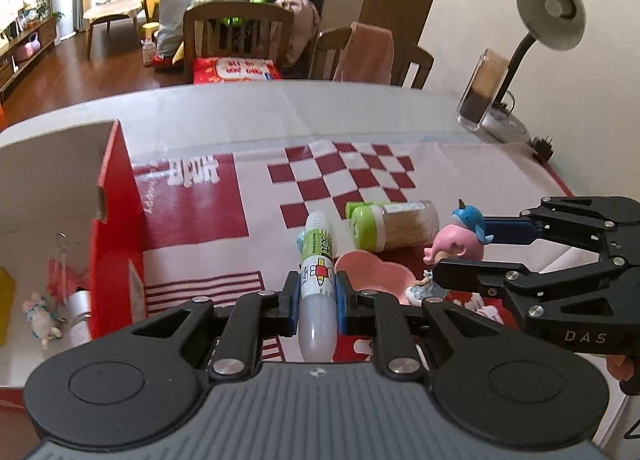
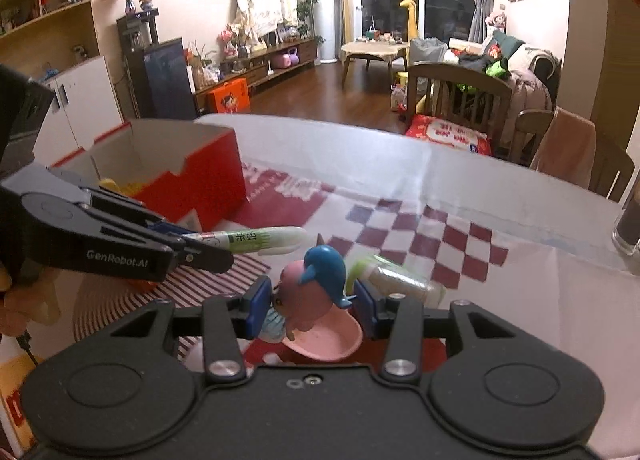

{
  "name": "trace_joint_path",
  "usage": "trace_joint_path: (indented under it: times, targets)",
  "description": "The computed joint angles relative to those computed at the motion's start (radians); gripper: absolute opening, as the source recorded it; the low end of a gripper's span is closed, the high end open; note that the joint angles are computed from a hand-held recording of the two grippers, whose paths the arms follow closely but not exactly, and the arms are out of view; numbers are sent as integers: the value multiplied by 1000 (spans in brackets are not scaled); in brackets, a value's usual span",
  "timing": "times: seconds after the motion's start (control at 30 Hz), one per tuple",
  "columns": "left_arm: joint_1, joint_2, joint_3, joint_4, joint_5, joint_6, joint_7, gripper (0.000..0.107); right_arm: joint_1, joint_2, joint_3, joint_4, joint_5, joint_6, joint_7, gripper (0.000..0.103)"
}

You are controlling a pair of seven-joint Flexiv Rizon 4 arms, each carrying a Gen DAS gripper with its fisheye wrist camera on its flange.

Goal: Organize rigid objects
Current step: 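Carry the glue stick and pig figurine with both tools over the cardboard box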

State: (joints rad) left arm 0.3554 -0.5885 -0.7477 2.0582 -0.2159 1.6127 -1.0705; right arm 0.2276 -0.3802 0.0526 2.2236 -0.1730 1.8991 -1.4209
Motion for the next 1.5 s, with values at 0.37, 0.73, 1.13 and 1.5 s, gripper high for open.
trace_joint_path:
  times: [0.37,0.73,1.13,1.5]
  targets:
    - [268,34,-229,84,81,31,-26,17,236,58,-151,-39,78,-45,-42,44]
    - [468,54,-345,101,150,22,-53,17,516,37,-368,-117,135,-73,-41,44]
    - [628,44,-380,87,175,3,5,17,637,-69,-449,-250,107,-111,42,44]
    - [527,30,-161,1,90,-21,103,17,548,-177,-332,-390,-37,-238,177,44]
